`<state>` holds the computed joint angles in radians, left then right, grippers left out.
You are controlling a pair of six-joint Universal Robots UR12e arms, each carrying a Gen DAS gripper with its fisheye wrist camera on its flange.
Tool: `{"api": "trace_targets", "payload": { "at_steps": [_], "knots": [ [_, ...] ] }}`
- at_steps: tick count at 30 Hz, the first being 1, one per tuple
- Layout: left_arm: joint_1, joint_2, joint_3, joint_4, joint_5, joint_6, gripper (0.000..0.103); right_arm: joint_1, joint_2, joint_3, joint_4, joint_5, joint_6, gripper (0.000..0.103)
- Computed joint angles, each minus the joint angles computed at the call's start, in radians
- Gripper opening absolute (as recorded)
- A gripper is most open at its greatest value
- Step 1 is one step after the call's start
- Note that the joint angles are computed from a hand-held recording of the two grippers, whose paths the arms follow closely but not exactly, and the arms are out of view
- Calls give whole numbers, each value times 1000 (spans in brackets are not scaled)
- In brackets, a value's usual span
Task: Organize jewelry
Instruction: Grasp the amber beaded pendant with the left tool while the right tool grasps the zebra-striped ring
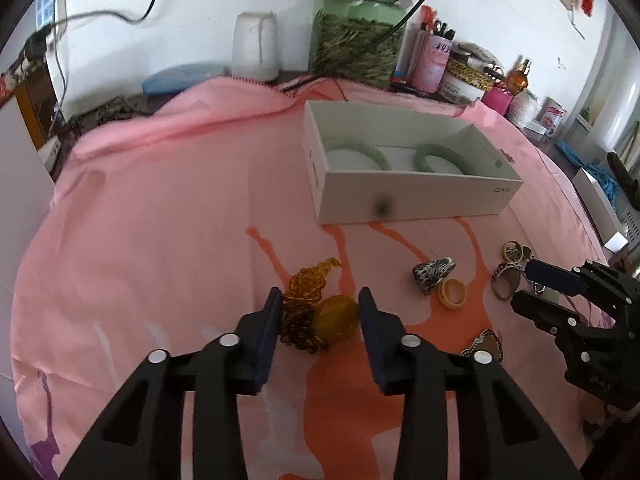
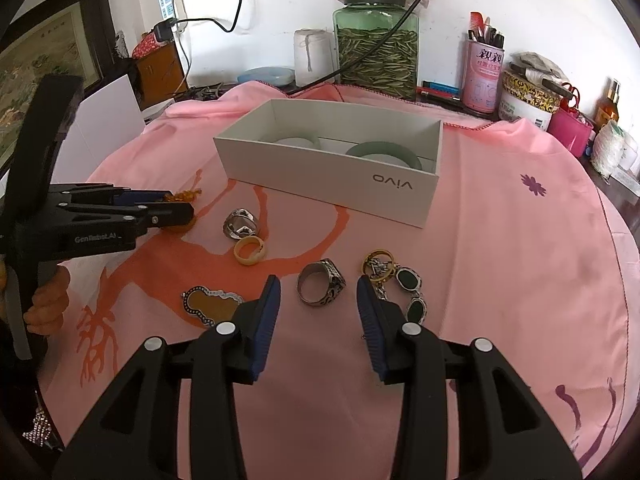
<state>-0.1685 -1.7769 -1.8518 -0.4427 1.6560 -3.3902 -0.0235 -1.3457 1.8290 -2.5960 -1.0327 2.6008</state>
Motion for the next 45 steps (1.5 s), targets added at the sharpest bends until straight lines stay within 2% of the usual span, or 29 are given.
{"api": "trace_targets", "payload": {
  "at_steps": [1, 2, 4, 8, 10, 11, 12, 14, 18, 19, 20, 21, 22, 23, 29, 34, 37, 39, 41, 42, 45],
  "knots": [
    [-8, 3, -6, 34, 20, 16, 26, -1, 0, -1, 1, 2, 3, 38],
    [-11, 6, -12, 59, 25, 29, 17, -2, 0, 0, 2, 3, 5, 38],
    [-11, 11, -17, 77, 1, 46, 17, -3, 1, -2, 6, 7, 7, 38],
    [-10, 6, -7, 42, -14, 44, 18, -4, 2, -5, 16, 6, 7, 38],
    [-5, 6, -10, 47, -31, 39, 31, -4, 3, -5, 15, 6, 8, 38],
    [-6, 6, -10, 51, -25, 36, 46, -4, 3, -5, 15, 6, 8, 38],
    [-9, 4, -10, 55, -14, 36, 49, -4, 3, -5, 15, 6, 8, 38],
    [-14, -4, -2, 42, 3, 42, 49, -3, 2, -4, 11, 6, 6, 38],
    [-4, -16, 11, 8, -32, 32, 52, -3, 1, -1, 1, 6, 2, 38],
    [-2, -17, 12, 6, -39, 32, 51, -3, 1, -1, 0, 6, 0, 38],
    [0, -20, 15, 1, -46, 34, 39, -2, 0, 0, -1, 5, -1, 38],
    [-2, -21, 16, 1, -40, 42, 33, -2, 0, 0, -3, 5, -2, 38],
    [-5, -20, 15, 9, -30, 44, 19, -2, 0, 1, -4, 5, -1, 38],
    [-6, -16, 10, 23, -36, 54, 15, -2, 0, 1, -5, 6, -1, 38],
    [-20, 4, -17, 122, 3, 69, 15, -2, 1, -2, 7, 10, -12, 38],
    [-14, 7, -15, 107, -15, 53, 15, 6, 4, -5, 8, -3, -9, 38],
    [-16, 6, -13, 104, -14, 56, 15, 21, 7, -5, -21, -43, -7, 38],
    [-16, 6, -14, 103, -14, 58, 15, 33, 12, -13, -7, -76, -15, 38],
    [-15, 5, -12, 95, -16, 58, 15, 39, 17, -22, 11, -98, -17, 31],
    [-15, 4, -11, 89, -16, 57, 15, 37, 17, -21, 9, -92, -16, 27],
    [-13, 0, -5, 69, -21, 55, 15, 28, 14, -17, 10, -61, -19, 27]
  ]
}}
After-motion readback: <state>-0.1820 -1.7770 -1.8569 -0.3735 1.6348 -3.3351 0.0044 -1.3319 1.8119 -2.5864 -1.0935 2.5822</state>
